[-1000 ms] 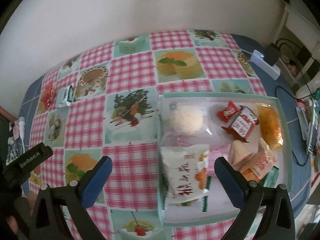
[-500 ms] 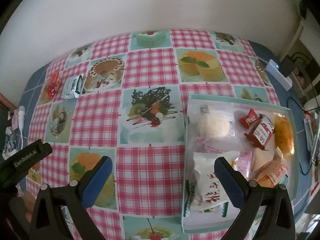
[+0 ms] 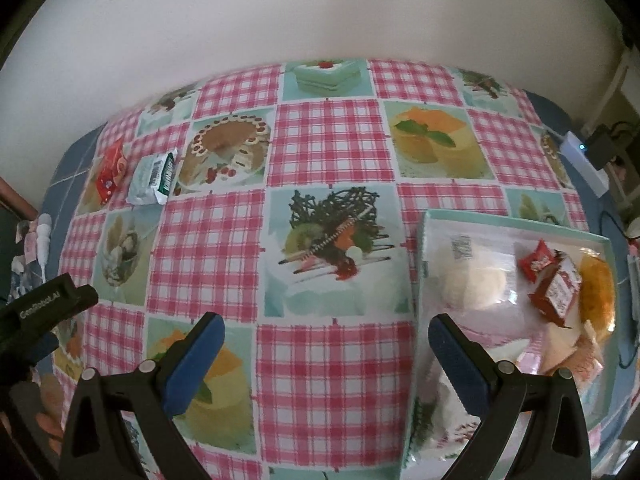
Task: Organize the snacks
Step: 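Move both grippers back to the red candy bag and grey-green packet, then grasp the red candy bag with the left gripper while the right gripper grasps the grey-green barcode packet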
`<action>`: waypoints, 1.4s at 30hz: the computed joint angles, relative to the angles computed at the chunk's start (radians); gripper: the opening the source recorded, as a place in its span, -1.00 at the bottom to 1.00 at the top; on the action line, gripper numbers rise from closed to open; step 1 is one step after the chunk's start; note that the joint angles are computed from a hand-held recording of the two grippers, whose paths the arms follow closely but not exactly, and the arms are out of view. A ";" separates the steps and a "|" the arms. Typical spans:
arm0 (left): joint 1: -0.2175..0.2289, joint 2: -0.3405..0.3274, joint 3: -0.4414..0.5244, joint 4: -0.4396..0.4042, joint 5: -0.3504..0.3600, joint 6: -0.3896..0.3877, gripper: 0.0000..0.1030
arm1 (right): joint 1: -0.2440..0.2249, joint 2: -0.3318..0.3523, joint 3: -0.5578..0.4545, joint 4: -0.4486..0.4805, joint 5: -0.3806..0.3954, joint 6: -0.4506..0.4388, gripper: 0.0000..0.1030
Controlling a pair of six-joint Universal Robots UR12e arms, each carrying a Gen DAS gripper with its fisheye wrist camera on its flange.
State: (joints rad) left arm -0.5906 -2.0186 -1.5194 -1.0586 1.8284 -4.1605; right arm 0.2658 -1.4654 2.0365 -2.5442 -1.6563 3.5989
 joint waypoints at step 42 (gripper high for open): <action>0.192 -0.053 0.000 0.364 -0.173 0.410 0.82 | 0.052 0.355 -0.360 -0.105 0.228 -0.023 0.83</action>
